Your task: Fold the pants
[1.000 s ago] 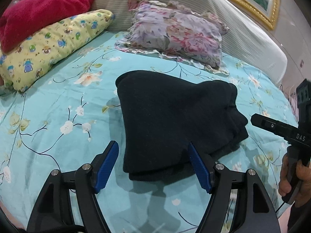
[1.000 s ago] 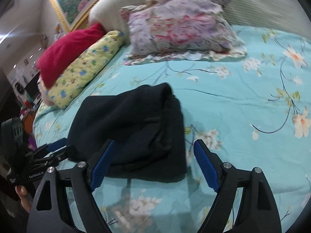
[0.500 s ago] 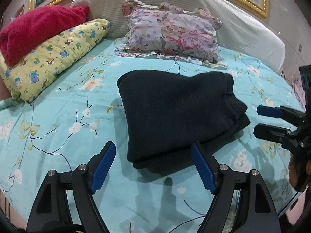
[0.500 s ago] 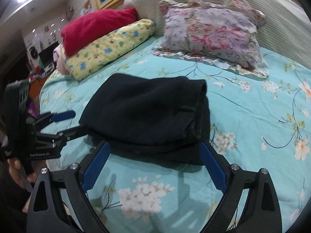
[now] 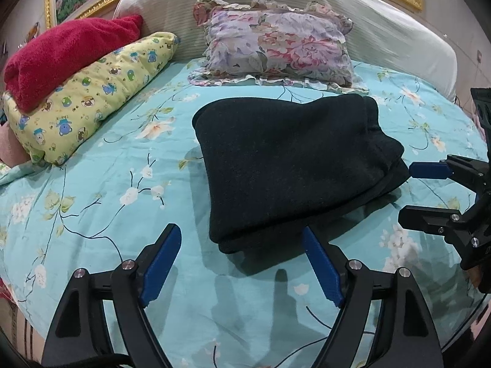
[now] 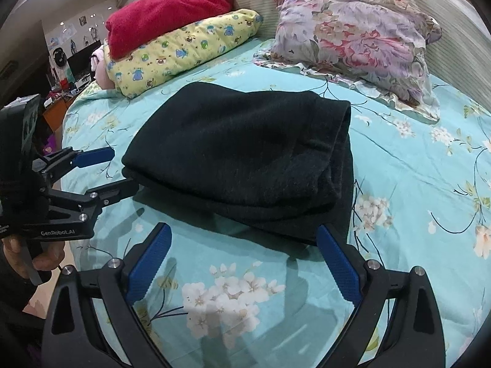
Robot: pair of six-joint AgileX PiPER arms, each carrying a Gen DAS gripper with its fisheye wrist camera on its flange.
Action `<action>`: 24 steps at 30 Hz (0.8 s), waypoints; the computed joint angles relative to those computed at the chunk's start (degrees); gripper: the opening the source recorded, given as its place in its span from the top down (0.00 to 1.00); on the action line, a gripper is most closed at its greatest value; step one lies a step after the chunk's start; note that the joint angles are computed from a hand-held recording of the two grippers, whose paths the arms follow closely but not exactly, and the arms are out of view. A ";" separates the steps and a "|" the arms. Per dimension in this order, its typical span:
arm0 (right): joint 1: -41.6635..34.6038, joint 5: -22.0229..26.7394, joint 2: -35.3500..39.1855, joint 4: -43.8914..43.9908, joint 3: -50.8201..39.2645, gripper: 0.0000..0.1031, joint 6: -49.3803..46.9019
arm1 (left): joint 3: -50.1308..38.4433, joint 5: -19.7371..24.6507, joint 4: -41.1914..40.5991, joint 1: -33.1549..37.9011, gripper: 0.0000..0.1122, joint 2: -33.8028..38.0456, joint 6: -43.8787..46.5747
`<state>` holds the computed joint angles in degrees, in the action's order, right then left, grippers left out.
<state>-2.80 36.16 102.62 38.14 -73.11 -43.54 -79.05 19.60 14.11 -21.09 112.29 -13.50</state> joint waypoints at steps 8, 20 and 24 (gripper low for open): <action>0.49 -0.27 1.04 -0.99 -0.49 0.07 0.77 | 0.39 -0.20 2.63 -0.33 0.26 0.42 -2.32; 0.39 0.35 1.78 -0.99 -1.18 0.07 -0.13 | -0.68 0.43 2.58 -0.20 0.26 1.59 -2.39; 0.33 0.62 2.20 -0.59 -1.67 0.07 -0.47 | -1.11 0.78 3.98 -0.52 0.26 1.97 -3.74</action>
<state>-2.47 36.78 104.81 37.55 -74.78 -44.01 -80.17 20.37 18.09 -21.61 114.27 -17.24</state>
